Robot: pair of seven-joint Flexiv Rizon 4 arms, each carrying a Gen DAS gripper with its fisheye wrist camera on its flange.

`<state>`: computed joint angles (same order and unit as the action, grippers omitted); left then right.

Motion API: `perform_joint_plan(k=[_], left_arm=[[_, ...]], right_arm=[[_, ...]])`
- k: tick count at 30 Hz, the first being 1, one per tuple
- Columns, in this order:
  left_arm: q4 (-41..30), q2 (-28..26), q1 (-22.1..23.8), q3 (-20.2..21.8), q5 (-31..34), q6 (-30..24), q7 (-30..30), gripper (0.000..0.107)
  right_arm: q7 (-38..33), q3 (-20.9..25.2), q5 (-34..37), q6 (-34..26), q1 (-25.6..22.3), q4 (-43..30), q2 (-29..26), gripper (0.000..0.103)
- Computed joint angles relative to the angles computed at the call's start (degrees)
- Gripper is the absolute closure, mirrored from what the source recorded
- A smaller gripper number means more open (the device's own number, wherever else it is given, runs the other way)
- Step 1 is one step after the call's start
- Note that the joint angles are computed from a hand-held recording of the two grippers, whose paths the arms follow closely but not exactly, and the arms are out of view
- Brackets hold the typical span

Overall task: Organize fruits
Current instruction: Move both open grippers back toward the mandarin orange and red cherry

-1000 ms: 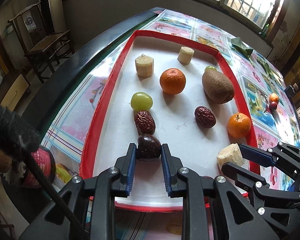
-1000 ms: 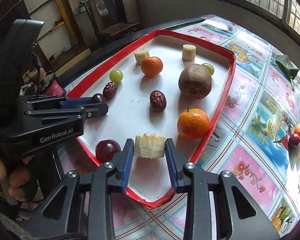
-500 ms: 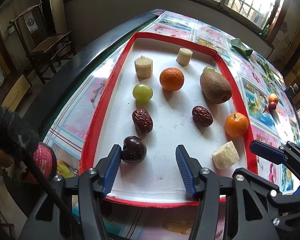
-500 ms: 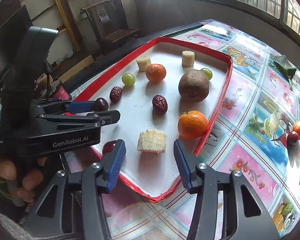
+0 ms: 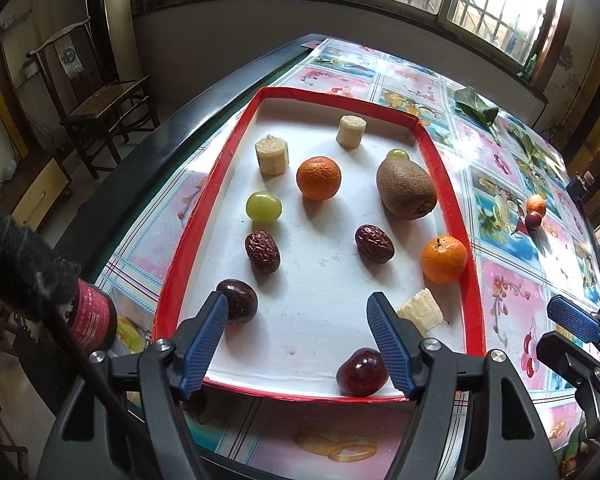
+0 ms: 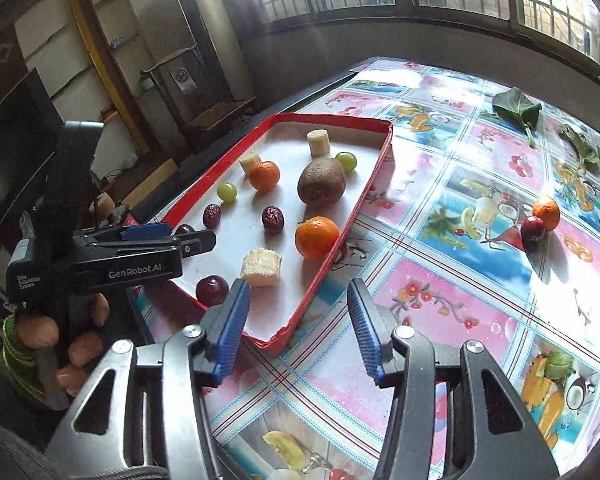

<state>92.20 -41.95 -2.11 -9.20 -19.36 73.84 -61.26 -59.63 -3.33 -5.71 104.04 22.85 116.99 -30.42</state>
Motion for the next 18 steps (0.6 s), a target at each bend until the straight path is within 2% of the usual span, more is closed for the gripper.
perform_joint_plan(k=[6, 9, 18], left_arm=[[0.7, 0.8, -1.1, 0.7, 0.9, 0.5, -0.8, 0.032], [1.6, 1.4, -1.0, 0.1, 1.1, 1.4, -0.6, 0.032], [3.8, 3.0, -2.0, -0.5, 2.1, 4.2, -0.2, 0.028]], right_arm=[[1.1, -1.1, 3.6, 2.8, 0.3, 4.1, 1.6, 0.051], [1.9, 0.1, 4.9, 3.9, -1.2, 5.6, 2.1, 0.051], [1.3, -2.1, 9.2, 6.5, 0.5, 9.2, 3.4, 0.050]])
